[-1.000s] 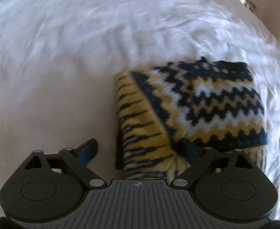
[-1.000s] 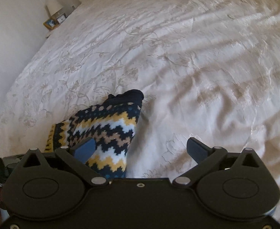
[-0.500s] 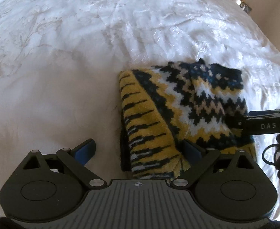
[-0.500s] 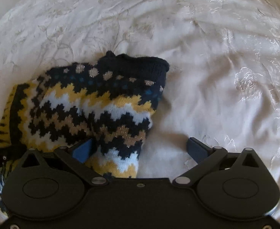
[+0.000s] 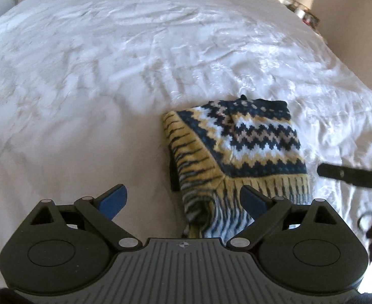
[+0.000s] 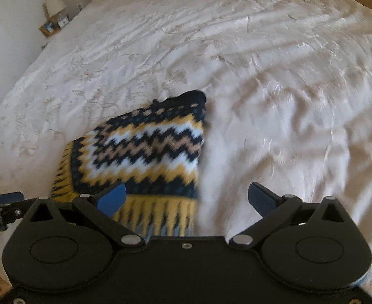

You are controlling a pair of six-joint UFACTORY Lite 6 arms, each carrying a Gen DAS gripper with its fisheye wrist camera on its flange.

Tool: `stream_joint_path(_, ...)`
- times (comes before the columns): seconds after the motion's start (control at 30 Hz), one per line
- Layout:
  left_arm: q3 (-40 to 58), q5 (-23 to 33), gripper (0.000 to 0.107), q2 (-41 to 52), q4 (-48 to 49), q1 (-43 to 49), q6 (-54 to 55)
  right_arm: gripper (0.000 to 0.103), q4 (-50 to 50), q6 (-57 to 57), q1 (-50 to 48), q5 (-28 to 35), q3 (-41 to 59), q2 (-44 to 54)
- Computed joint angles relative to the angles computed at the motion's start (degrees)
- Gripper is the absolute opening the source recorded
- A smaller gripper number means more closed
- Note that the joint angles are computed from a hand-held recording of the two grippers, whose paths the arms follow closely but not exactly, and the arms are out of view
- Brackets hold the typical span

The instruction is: Fold small clothes

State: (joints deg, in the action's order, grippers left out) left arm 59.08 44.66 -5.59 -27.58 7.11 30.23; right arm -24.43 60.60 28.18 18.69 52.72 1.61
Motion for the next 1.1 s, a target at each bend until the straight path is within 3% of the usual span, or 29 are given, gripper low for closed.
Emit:
stream_joint_path(0.17, 0.6, 8.4, 0.097, -1.7, -7.2, 5.3, 4.0, 0.102, -11.1, 16.6, 7.0, 4.9, -0.9, -4.3)
stream_joint_path(0.3, 1.5, 10.9, 0.095, -4.6, -5.9, 5.2, 7.1, 0.102, -13.1, 20.7, 11.3, 9.6, 0.7, -5.9)
stream_joint_path(0.5, 3.9, 7.6, 0.089, -12.2, 1.3, 2.5, 0.8, 0.102, -23.0, 29.6, 18.9, 16.5, 2.7, -10.0)
stream_joint_path(0.6, 5.2, 4.7, 0.087, -15.6, 3.3, 1.5, -1.3, 0.102, -29.5, 34.5, 24.2, 24.6, 5.6, -10.7)
stream_joint_path(0.73, 7.3, 4.8, 0.087, -18.8, -3.3, 5.0, 1.8, 0.102, -30.2, 34.5, 29.2, 37.9, 12.9, -8.0)
stream_joint_path(0.83, 10.5, 8.3, 0.087, -18.4, -5.4, 6.5, 0.4, 0.102, -29.3, 34.3, 29.9, 39.1, 13.5, -9.2)
stream_joint_path(1.0, 12.3, 10.9, 0.087, -20.2, 7.6, 1.9, -11.5, 0.102, -22.3, 30.3, 32.3, 49.4, 21.3, -4.7)
stream_joint_path(1.1, 11.1, 12.6, 0.087, -22.7, 15.3, -0.7, -18.3, 0.102, -21.8, 31.8, 35.0, 50.2, 20.0, -6.0)
